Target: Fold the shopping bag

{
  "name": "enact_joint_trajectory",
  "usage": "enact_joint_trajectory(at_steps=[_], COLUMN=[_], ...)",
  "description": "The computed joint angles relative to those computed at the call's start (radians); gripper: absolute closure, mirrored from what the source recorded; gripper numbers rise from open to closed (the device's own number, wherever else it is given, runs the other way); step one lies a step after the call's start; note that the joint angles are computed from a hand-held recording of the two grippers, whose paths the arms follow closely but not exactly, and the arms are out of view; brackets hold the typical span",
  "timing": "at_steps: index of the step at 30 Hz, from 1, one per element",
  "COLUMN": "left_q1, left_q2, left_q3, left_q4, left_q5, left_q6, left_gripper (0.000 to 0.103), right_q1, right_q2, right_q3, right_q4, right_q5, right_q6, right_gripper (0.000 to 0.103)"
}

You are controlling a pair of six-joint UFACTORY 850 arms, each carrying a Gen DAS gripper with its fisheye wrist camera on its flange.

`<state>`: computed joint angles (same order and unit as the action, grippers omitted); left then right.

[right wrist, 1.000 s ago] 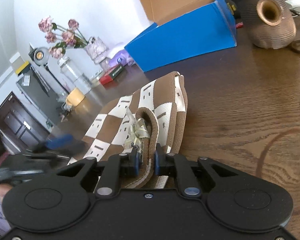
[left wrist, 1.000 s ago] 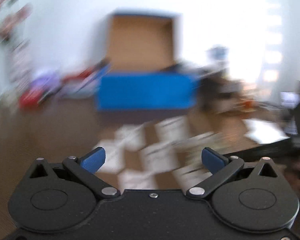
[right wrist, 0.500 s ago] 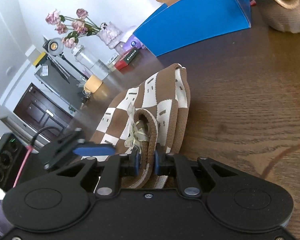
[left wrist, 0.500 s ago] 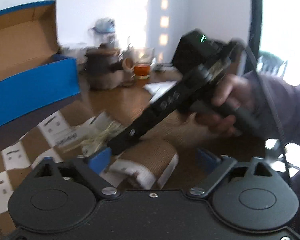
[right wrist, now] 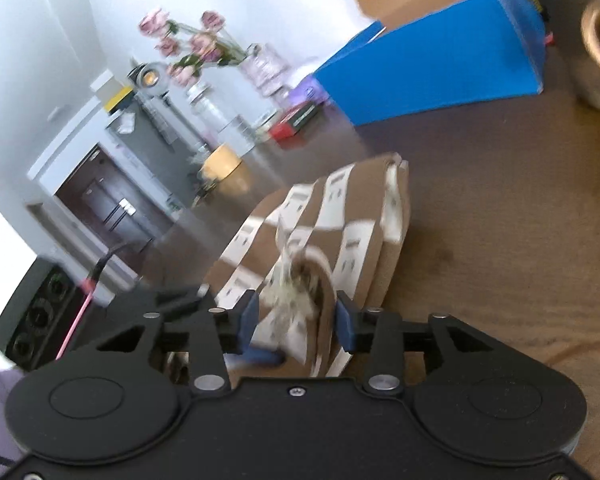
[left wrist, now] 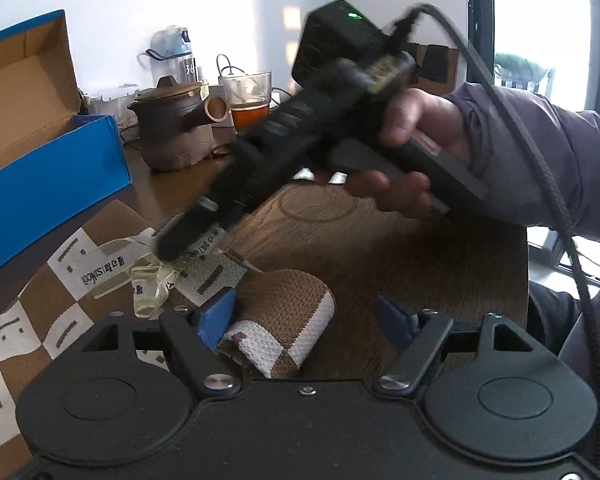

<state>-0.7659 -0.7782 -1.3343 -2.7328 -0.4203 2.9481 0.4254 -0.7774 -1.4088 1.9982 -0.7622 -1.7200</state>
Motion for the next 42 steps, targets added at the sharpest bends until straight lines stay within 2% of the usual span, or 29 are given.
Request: enact_joint_trajectory(at_steps=[1,2,4,8,11,13,16,18,20,23,24,26,28,30,32,35,39,42], left_q1=[0.002,0.003,0.010,0.031,0.027,0.020,0.016,0.019,0.017,0.013,0.016,0.028,0.040,0.051,0.053,0.052,0.045,0.049], left_q2=[0.000,-0.001,-0.003,-0.001,0.001,0.000,-0.003,-0.007,-0.014,-0.023,-0.024,-0.027,-0.030,-0.033,-0.036,-0.037,-0.035,-0.036], left_q3=[0.000,-0.002,-0.004,0.003,0.002,-0.003,-0.012,-0.021,-0.036,-0.053,-0.055,-0.057,-0.061,-0.066,-0.070,-0.075,-0.073,-0.075], left_q4=[0.014,0.022,0.046,0.119,0.122,0.101,0.114,0.161,0.194,0.217,0.233,0.292,0.353,0.412,0.430,0.437,0.419,0.454], left_q5=[-0.004,-0.007,-0.021,-0.067,-0.057,-0.035,-0.012,-0.006,0.010,0.031,0.028,0.007,-0.017,-0.036,-0.038,-0.023,-0.009,-0.015], left_q6=[-0.017,-0.029,-0.070,-0.186,-0.184,-0.158,-0.160,-0.197,-0.209,-0.205,-0.221,-0.293,-0.364,-0.426,-0.441,-0.430,-0.396,-0.416], left_gripper=[0.028,0.028,0.027,0.026,0.024,0.020,0.014,0.009,0.004,0.001,0.001,0.001,0.001,0.001,0.001,0.001,0.001,0.001], right_q1=[0.003,0.010,0.019,0.018,0.013,0.016,0.022,0.026,0.031,0.042,0.050,0.071,0.087,0.103,0.114,0.125,0.126,0.118], right_q2=[-0.005,-0.009,-0.020,-0.040,-0.065,-0.082,-0.085,-0.060,0.008,0.132,0.162,0.221,0.249,0.253,0.239,0.220,0.206,0.180], right_q3=[-0.010,-0.019,-0.043,-0.072,-0.102,-0.124,-0.128,-0.095,-0.016,0.105,0.137,0.201,0.236,0.256,0.254,0.231,0.196,0.141], right_q4=[0.015,0.033,0.034,0.002,-0.025,-0.036,-0.025,0.030,0.133,0.210,0.234,0.222,0.172,0.104,0.113,0.082,-0.047,-0.256], right_q5=[0.013,0.037,0.063,0.034,-0.005,0.010,0.047,0.059,0.069,0.094,0.115,0.179,0.222,0.237,0.230,0.236,0.247,0.240], right_q6=[-0.004,-0.021,-0.037,-0.031,-0.007,0.015,-0.007,-0.092,-0.301,-0.615,-0.720,-0.912,-0.985,-1.014,-1.072,-1.107,-1.060,-0.845], right_gripper=[0.067,0.084,0.086,0.088,0.088,0.089,0.087,0.080,0.056,0.036,0.034,0.033,0.034,0.037,0.047,0.052,0.055,0.051])
